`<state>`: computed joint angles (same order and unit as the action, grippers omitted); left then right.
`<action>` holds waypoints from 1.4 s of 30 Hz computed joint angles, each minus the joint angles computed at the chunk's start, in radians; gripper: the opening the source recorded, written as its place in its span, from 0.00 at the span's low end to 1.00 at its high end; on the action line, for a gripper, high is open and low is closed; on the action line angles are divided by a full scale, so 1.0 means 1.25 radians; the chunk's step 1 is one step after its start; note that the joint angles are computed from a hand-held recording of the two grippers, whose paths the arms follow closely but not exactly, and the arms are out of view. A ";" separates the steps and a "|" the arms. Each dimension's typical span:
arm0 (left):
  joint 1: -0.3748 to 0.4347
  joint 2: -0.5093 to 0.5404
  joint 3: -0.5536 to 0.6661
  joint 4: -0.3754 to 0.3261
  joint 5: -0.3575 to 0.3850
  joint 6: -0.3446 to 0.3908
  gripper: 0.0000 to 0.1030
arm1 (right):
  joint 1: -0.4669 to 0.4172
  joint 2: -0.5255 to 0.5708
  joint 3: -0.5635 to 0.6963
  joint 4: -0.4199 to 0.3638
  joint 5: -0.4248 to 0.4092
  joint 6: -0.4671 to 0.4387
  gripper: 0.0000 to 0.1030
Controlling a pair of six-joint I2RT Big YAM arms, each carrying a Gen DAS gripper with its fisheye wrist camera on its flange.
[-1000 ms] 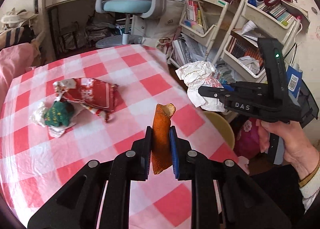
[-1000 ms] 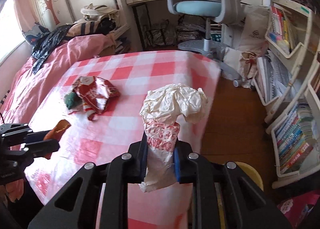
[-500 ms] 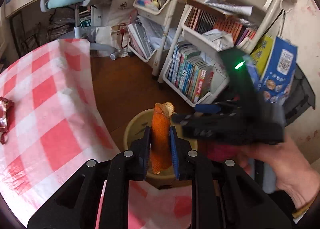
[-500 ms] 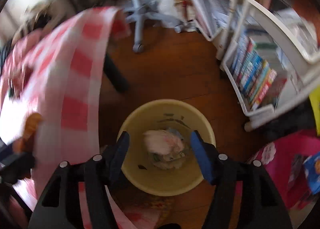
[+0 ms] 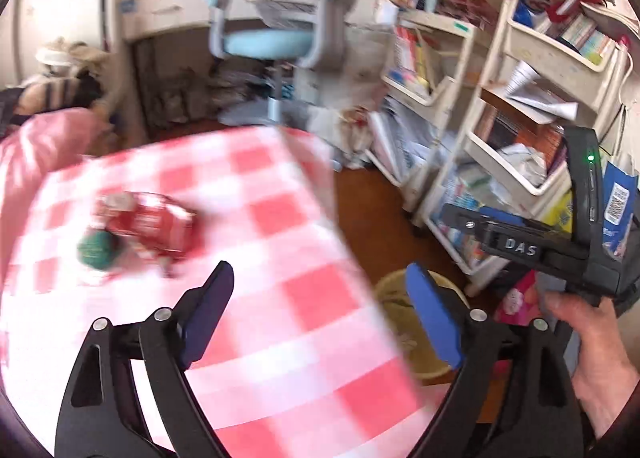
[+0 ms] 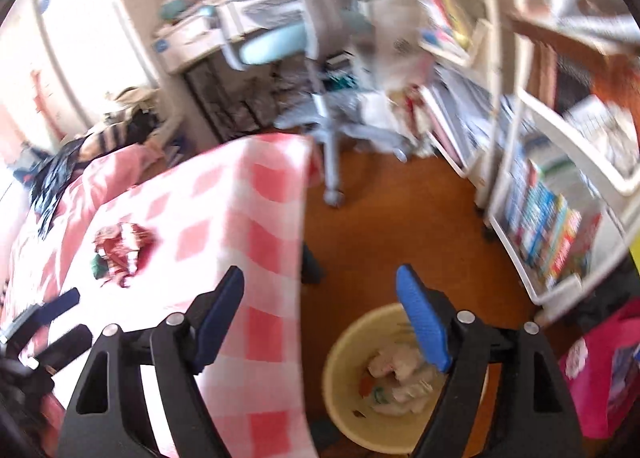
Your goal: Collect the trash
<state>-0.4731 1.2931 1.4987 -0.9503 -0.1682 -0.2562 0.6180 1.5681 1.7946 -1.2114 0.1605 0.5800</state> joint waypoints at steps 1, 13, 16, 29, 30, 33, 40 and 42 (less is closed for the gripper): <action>0.013 -0.020 -0.011 -0.003 -0.019 0.015 0.86 | 0.011 0.004 0.011 0.003 0.013 -0.016 0.76; 0.240 -0.159 -0.133 0.011 -0.133 0.105 0.93 | 0.138 0.042 0.106 -0.006 0.056 -0.077 0.85; 0.283 -0.169 -0.135 0.001 -0.102 0.091 0.93 | 0.153 0.069 0.139 -0.004 0.064 -0.068 0.86; 0.306 -0.163 -0.139 -0.010 -0.095 0.063 0.93 | 0.196 0.162 0.232 -0.070 0.080 -0.130 0.86; 0.307 -0.163 -0.139 -0.011 -0.094 0.060 0.93 | 0.196 0.163 0.232 -0.071 0.079 -0.134 0.86; 0.311 -0.159 -0.137 -0.017 -0.093 0.051 0.93 | 0.196 0.161 0.230 -0.072 0.076 -0.138 0.86; 0.300 -0.144 -0.136 -0.031 -0.114 0.056 0.93 | 0.194 0.159 0.227 -0.073 0.073 -0.141 0.86; 0.297 -0.140 -0.135 -0.035 -0.116 0.055 0.93 | 0.194 0.156 0.222 -0.070 0.072 -0.142 0.86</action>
